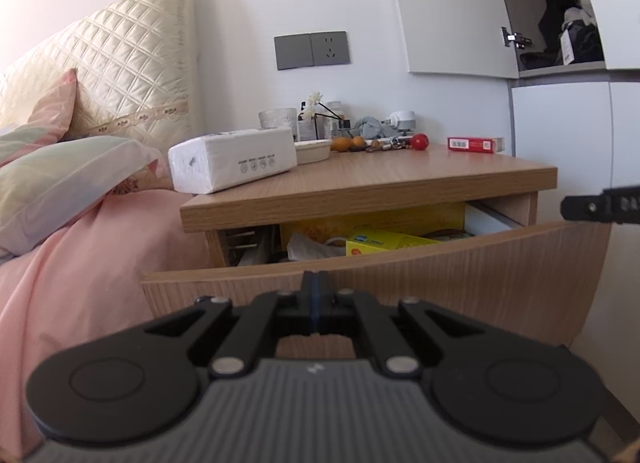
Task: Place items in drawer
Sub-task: 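Push the drawer shut with the closed left tool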
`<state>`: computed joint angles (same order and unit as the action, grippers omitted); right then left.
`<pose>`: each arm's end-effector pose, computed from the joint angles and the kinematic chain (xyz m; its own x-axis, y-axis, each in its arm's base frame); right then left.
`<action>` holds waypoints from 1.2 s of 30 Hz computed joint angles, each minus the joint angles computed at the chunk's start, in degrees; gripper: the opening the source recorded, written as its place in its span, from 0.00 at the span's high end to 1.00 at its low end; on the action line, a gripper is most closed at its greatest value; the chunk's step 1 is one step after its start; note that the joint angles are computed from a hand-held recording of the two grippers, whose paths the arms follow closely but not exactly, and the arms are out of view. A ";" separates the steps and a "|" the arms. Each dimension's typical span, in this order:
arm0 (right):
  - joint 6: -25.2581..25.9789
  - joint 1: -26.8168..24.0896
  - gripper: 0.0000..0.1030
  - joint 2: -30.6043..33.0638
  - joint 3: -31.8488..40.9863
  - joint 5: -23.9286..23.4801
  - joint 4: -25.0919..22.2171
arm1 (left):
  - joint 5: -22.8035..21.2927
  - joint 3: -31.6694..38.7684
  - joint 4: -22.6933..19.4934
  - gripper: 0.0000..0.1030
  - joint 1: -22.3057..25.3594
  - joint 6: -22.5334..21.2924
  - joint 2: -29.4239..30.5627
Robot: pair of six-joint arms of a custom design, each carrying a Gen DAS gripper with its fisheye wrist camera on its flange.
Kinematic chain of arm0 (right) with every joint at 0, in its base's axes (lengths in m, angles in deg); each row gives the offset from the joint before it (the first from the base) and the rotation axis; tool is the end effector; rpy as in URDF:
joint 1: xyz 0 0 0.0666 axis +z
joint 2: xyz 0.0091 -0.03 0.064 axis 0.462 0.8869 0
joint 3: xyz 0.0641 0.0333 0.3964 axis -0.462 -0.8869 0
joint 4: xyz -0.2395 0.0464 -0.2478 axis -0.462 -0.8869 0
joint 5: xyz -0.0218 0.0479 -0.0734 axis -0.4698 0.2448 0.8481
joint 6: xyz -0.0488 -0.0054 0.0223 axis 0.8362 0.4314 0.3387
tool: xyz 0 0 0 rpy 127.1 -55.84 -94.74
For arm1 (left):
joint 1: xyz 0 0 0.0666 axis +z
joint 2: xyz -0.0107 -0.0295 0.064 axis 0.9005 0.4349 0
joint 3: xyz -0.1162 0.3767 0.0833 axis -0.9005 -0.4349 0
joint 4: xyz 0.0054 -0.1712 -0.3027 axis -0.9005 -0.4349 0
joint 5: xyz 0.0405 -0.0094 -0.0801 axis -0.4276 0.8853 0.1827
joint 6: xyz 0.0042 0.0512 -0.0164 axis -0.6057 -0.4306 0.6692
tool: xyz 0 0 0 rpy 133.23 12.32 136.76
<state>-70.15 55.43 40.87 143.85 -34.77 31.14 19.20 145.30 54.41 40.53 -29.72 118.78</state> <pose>0.6336 0.3246 0.2048 -0.2654 0.1613 -0.9505 -0.1546 0.9660 0.2071 0.6081 -0.2492 0.1955 -0.3061 0.1140 -0.9451 -0.0552 0.9890 0.1372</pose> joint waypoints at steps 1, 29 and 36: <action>0.68 0.09 0.90 0.01 -0.14 -0.44 0.12 | 0.03 0.48 -0.19 0.98 0.08 0.13 0.26; 7.13 -0.49 0.90 10.04 14.83 0.11 -4.57 | 3.25 13.61 -4.93 0.97 2.54 2.15 8.04; 6.20 -1.42 0.90 13.81 21.30 -1.16 -6.75 | 5.26 18.57 -6.18 0.97 3.65 1.23 10.94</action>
<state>-63.95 54.01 54.68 165.14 -35.93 24.40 24.45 163.87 48.23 44.18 -28.49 129.72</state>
